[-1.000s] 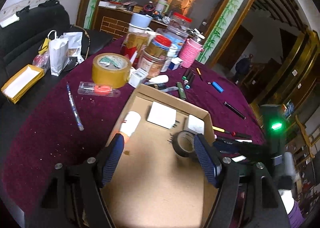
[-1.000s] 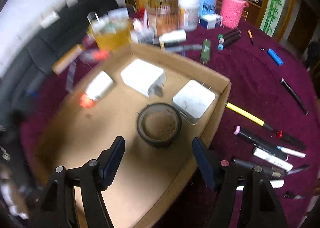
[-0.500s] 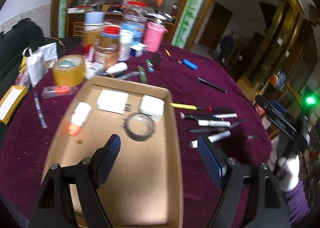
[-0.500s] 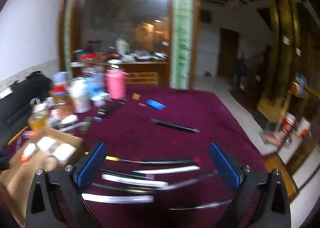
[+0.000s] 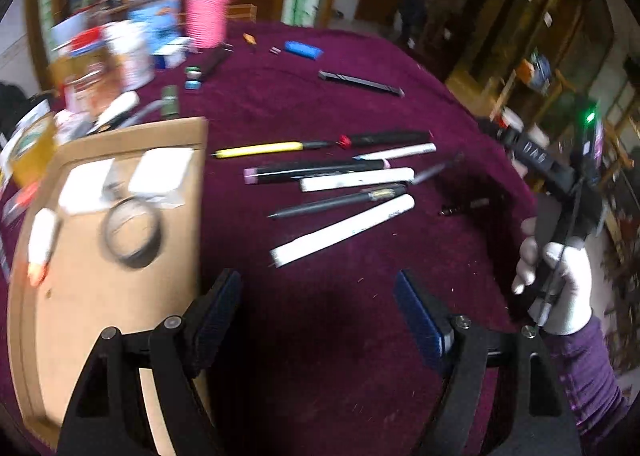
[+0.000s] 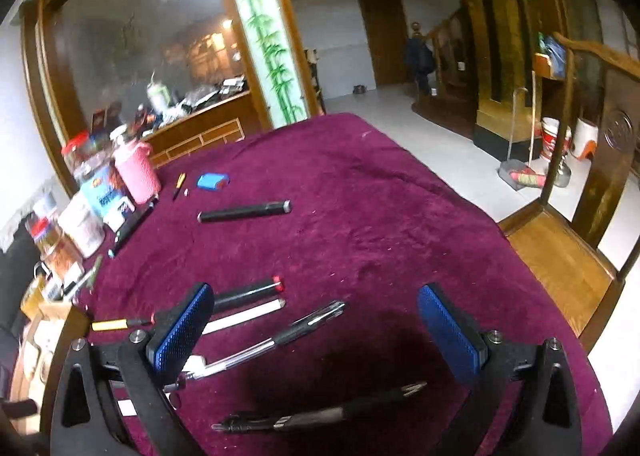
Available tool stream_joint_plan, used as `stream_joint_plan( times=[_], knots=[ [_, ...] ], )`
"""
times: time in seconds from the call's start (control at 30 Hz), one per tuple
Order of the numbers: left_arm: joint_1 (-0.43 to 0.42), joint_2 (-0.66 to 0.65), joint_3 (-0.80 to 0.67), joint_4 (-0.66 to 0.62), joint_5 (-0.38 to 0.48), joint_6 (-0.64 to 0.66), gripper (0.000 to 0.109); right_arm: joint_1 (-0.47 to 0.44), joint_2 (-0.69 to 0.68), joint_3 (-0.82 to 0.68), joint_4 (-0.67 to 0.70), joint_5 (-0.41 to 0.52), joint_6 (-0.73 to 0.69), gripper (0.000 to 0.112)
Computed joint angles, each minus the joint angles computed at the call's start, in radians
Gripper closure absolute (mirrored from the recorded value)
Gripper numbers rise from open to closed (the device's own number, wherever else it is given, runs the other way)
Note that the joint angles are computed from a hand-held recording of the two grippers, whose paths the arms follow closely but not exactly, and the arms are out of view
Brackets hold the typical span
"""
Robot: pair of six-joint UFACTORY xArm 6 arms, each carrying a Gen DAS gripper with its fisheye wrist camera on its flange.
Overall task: Organize rigid objects
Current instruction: 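Grasp a black pen from the table with the left tool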
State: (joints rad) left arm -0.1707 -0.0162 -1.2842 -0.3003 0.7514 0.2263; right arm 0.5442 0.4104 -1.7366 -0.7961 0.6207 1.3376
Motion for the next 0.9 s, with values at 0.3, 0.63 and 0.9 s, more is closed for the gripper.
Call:
stream_joint_plan(
  times=[0.3, 0.63, 0.9],
  knots=[
    [-0.072, 0.267, -0.236, 0.251, 0.058, -0.162, 0.028, -0.049, -0.001, 0.041, 0.199, -0.061, -0.046, 0.010],
    [-0.100, 0.136, -0.133, -0.261, 0.264, 0.245, 0.025, -0.048, 0.014, 0.038, 0.302, -0.078, -0.129, 0.010],
    [-0.076, 0.232, -0.213, 0.074, -0.024, -0.001, 0.025, -0.047, 0.022, 0.025, 0.321, -0.057, -0.143, 0.010]
  ],
)
